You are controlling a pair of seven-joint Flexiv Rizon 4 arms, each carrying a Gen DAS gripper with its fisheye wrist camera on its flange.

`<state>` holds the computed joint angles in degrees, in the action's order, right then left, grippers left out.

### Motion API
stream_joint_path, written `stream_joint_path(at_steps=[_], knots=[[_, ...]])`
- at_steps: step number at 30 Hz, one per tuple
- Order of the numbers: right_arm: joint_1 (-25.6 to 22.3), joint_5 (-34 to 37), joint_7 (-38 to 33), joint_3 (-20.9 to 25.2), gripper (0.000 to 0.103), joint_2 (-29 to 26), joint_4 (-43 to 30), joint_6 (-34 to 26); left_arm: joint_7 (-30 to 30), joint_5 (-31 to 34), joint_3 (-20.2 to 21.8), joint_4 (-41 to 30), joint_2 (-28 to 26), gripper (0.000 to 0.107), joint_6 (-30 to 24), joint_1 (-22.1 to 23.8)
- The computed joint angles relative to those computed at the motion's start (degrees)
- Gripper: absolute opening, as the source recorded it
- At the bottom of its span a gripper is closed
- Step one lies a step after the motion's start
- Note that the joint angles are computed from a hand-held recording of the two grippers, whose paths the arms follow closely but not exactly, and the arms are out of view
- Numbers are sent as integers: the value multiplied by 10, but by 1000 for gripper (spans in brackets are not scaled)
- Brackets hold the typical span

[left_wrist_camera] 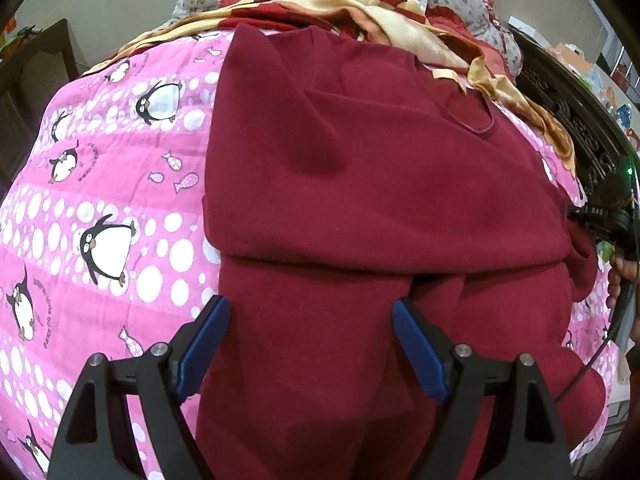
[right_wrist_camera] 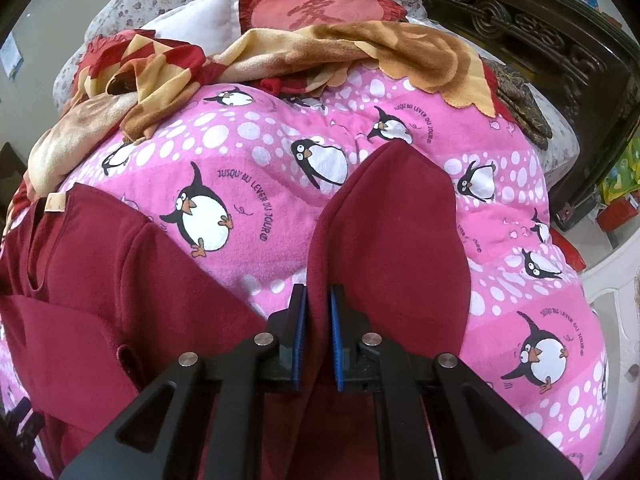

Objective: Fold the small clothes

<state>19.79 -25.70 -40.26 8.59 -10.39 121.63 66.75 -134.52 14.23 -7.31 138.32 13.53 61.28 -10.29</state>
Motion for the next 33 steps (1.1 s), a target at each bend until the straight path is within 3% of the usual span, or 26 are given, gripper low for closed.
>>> stream_joint_path(at_steps=[18, 25, 29, 33], knots=[[3, -18, 20, -5, 23, 5, 7, 6, 1, 7, 0, -5, -1, 87, -6, 1], [0, -50, 52, 2, 20, 47, 21, 56, 5, 19, 3, -3, 32, 87, -14, 13], [2, -10, 20, 29, 20, 77, 20, 123, -2, 35, 3, -4, 61, 87, -24, 37], [36, 106, -124, 80, 21, 83, -4, 167, -9, 44, 6, -4, 81, 87, -33, 63]])
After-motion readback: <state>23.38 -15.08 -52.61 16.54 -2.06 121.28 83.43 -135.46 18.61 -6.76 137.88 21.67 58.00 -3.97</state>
